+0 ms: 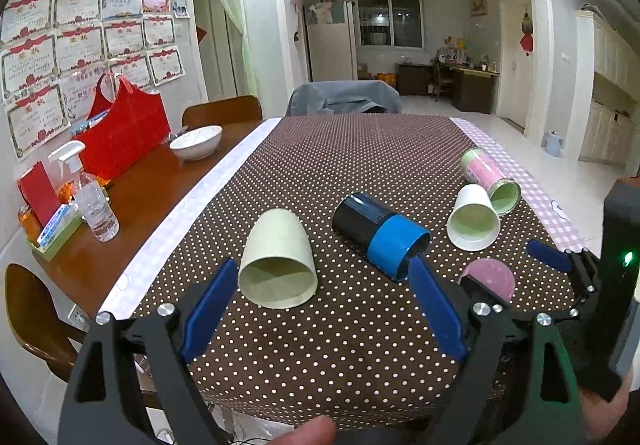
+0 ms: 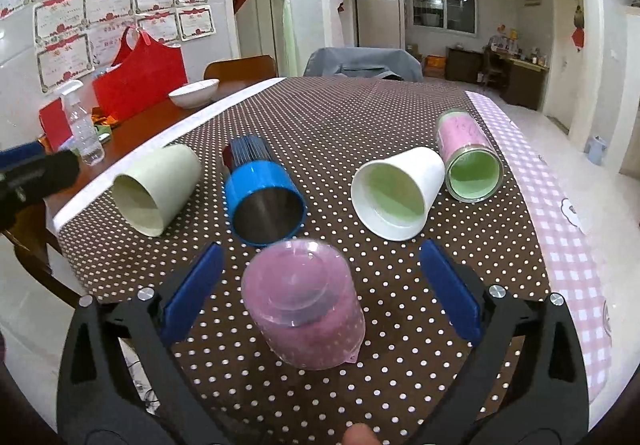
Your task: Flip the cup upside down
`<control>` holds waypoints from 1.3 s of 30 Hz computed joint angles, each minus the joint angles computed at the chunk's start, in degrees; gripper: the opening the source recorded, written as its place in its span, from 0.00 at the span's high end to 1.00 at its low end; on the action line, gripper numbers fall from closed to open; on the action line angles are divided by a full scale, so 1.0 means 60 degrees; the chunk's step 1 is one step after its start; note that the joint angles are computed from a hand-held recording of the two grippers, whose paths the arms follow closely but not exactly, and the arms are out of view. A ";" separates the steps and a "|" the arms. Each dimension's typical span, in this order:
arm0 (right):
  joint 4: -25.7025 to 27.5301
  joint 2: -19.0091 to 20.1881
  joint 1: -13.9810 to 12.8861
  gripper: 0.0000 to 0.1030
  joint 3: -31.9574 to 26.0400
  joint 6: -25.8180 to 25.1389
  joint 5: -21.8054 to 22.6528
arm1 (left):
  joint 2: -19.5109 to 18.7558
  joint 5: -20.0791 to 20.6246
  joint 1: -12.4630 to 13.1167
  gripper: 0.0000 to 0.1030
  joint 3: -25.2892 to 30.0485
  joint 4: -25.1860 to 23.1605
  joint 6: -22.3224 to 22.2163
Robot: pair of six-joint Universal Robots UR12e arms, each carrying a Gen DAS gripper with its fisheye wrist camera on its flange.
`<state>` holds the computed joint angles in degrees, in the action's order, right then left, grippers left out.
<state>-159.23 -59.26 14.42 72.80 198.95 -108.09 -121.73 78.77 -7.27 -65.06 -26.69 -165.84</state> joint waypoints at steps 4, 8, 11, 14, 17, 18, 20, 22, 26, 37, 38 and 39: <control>-0.0138 -0.0203 -0.0056 0.06 0.0076 0.0194 0.0143 | 0.0100 -0.0034 -0.0030 0.17 -0.0083 0.0218 0.0014; -0.0017 -0.0396 -0.0092 0.06 0.0065 0.0349 0.0175 | 0.0204 -0.0024 -0.0062 0.17 -0.0162 0.0391 -0.0038; 0.0057 -0.0550 -0.0151 0.06 0.0093 0.0500 0.0213 | 0.0293 0.0045 -0.0095 0.17 -0.0243 0.0570 -0.0056; 0.0022 -0.0676 -0.0173 0.06 0.0131 0.0574 0.0127 | 0.0377 0.0113 -0.0116 0.17 -0.0315 0.0739 -0.0074; -0.0039 -0.0811 -0.0165 0.06 0.0180 0.0549 -0.0067 | 0.0481 0.0155 -0.0135 0.17 -0.0415 0.0935 -0.0101; -0.0143 -0.0872 -0.0159 0.06 0.0226 0.0521 -0.0122 | 0.0503 0.0156 -0.0134 0.17 -0.0438 0.0984 -0.0104; -0.0285 -0.0942 -0.0152 0.06 0.0290 0.0463 -0.0216 | 0.0561 0.0179 -0.0140 0.17 -0.0499 0.1106 -0.0111; -0.0438 -0.1026 -0.0144 0.06 0.0364 0.0415 -0.0319 | 0.0610 0.0226 -0.0146 0.17 -0.0555 0.1197 -0.0114; -0.0753 -0.1170 -0.0128 0.06 0.0521 0.0341 -0.0493 | 0.0686 0.0281 -0.0146 0.17 -0.0624 0.1322 -0.0149; -0.1373 -0.1414 0.0003 0.06 0.0824 0.0185 -0.1118 | 0.0953 0.0109 -0.0145 0.17 -0.0926 0.1706 -0.0149; -0.1362 -0.1422 0.0009 0.06 0.0838 0.0186 -0.1123 | 0.0967 0.0116 -0.0153 0.17 -0.0952 0.1729 -0.0147; -0.1353 -0.1425 0.0013 0.06 0.0841 0.0185 -0.1135 | 0.0989 0.0112 -0.0157 0.17 -0.0983 0.1750 -0.0136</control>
